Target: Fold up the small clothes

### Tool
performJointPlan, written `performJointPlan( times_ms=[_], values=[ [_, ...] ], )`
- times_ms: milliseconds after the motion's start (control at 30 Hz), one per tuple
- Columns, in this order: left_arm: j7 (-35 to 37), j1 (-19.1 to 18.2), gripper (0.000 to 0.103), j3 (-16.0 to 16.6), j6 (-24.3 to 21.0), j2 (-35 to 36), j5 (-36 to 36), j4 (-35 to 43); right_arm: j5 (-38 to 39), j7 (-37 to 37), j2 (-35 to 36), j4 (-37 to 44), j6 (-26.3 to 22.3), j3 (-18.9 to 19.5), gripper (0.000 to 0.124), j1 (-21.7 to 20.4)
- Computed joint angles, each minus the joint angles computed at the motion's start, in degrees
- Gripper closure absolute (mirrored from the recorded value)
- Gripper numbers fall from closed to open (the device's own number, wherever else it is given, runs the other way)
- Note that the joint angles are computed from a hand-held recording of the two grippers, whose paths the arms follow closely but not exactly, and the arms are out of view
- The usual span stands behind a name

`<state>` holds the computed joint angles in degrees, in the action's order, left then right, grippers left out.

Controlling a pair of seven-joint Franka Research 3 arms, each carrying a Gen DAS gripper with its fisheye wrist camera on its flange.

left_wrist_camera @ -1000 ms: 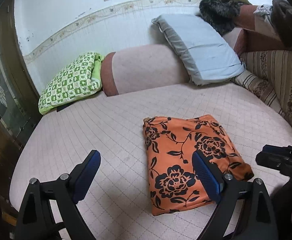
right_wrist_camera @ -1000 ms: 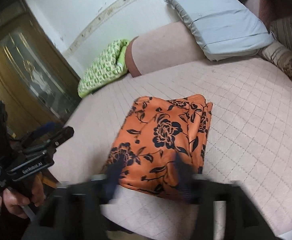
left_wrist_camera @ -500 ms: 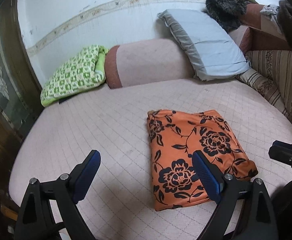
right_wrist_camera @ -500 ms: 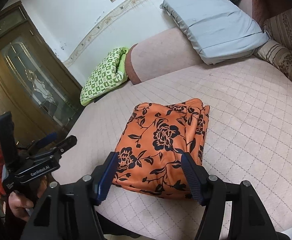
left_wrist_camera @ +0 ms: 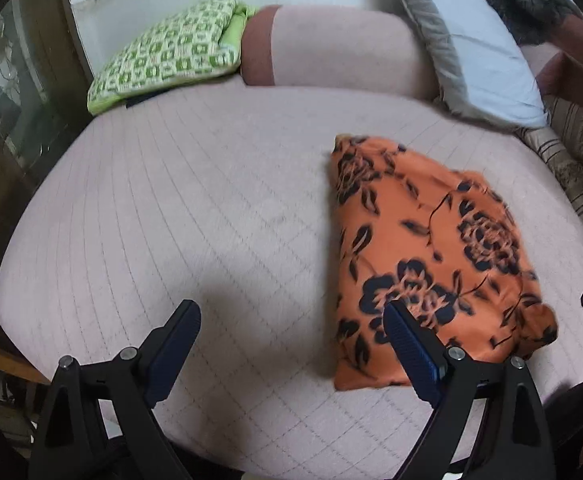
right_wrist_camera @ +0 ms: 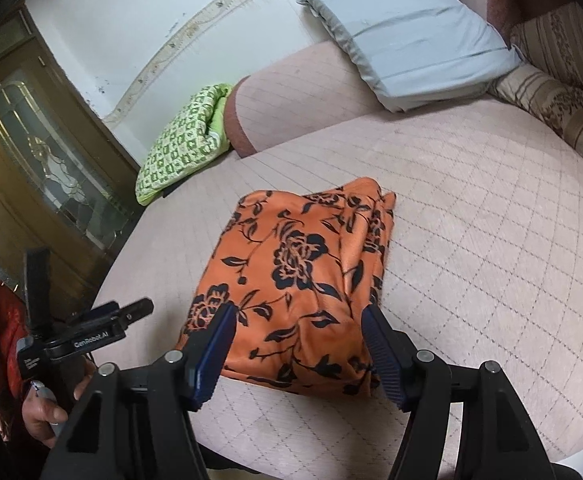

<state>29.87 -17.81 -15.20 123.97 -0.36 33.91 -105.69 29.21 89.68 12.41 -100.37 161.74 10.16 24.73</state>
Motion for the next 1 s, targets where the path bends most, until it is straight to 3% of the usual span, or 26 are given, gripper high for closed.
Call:
performJointPlan(
  times_ms=[100, 167, 333, 600, 1000],
  values=[
    [-2.09, -0.11, 0.010, -0.39, 2.69, -1.62, 5.11, -3.16, 1.27, 0.02, 0.50, -0.01, -0.17, 0.11, 0.055, -0.42],
    [-1.89, -0.35, 0.010, -0.80, 0.11, -0.58, 7.13, -2.18, 2.11, -0.38, 0.83, 0.14, -0.06, 0.36, 0.055, -0.65],
    [-1.48, -0.05, 0.010, 0.21, -1.27, 1.32, 5.29, -0.70, -0.66, 1.05, 1.99, 1.22, -1.15, -0.46, 0.055, 0.16],
    [-4.45, -0.50, 0.010, 0.45, -2.80, 1.85, 10.96, 0.51, -2.70, 2.67, 3.51, 2.70, -1.71, -0.69, 0.055, 0.35],
    [-5.89, -0.13, 0.010, 1.03, -0.81, 3.02, 14.20, 1.21, -5.21, 4.85, 5.37, 4.82, -3.20, -1.11, 0.055, 0.74]
  ],
)
